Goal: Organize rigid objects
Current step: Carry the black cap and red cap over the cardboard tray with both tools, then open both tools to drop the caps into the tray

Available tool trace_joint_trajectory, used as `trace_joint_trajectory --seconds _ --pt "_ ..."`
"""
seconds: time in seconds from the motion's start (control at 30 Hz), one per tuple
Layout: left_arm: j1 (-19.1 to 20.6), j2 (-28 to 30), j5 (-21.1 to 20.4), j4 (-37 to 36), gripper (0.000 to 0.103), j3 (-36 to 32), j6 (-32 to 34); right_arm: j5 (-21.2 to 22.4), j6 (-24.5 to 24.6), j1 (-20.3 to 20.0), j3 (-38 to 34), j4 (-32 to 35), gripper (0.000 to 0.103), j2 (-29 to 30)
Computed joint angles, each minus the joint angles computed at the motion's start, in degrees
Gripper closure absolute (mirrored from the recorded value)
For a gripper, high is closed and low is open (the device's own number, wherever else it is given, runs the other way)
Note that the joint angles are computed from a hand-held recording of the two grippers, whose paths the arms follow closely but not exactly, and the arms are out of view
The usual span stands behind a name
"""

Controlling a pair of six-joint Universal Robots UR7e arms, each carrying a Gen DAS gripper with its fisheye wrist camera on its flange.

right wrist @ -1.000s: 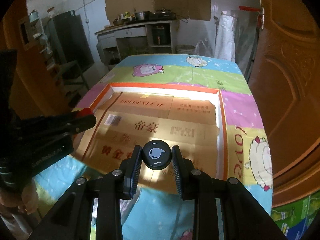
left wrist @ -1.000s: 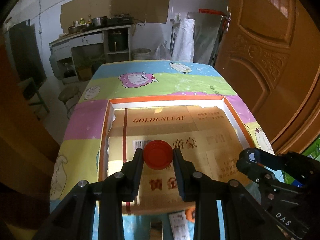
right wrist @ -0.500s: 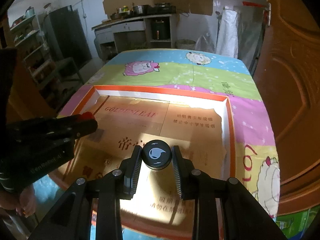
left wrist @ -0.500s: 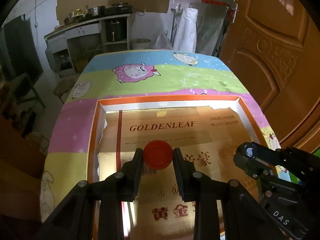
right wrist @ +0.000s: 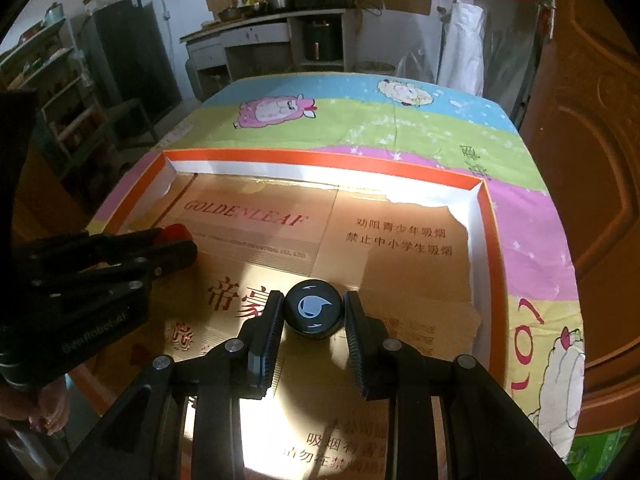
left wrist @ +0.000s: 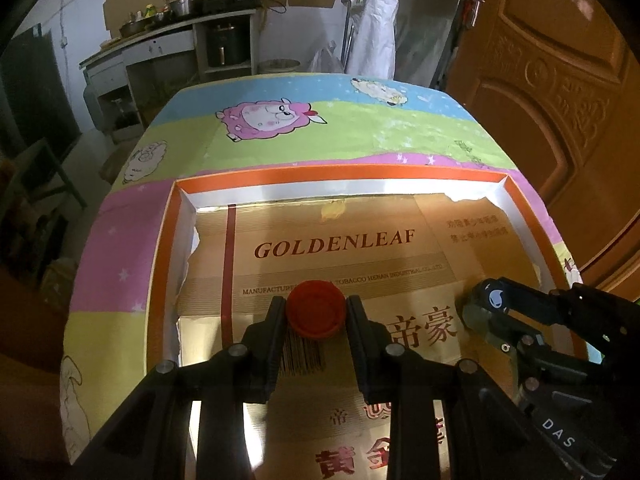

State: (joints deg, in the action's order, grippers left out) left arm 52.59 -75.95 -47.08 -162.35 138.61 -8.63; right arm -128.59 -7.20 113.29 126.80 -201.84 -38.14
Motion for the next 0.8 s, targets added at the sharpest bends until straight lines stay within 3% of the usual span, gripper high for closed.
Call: trace_joint_trajectory --seconds 0.2,0.43,0.6,0.8 --pt "0.04 1.20 0.98 -1.06 0.072 0.30 1.53 -0.45 -0.51 -0.54 -0.32 -0.65 0.072 0.97" --pt "0.91 0.89 -0.67 -1.20 0.072 -0.08 3.53 -1.88 -2.85 -0.03 -0.60 -3.61 0.070 2.67" --pt "1.43 -0.57 -3.14 -1.61 0.049 0.17 3.40 -2.14 -2.86 0.48 0.13 -5.75 0.061 2.63" --pt "-0.41 -3.65 -3.14 -2.12 0.049 2.15 2.62 -3.66 -2.97 2.39 2.02 -8.41 0.056 2.23"
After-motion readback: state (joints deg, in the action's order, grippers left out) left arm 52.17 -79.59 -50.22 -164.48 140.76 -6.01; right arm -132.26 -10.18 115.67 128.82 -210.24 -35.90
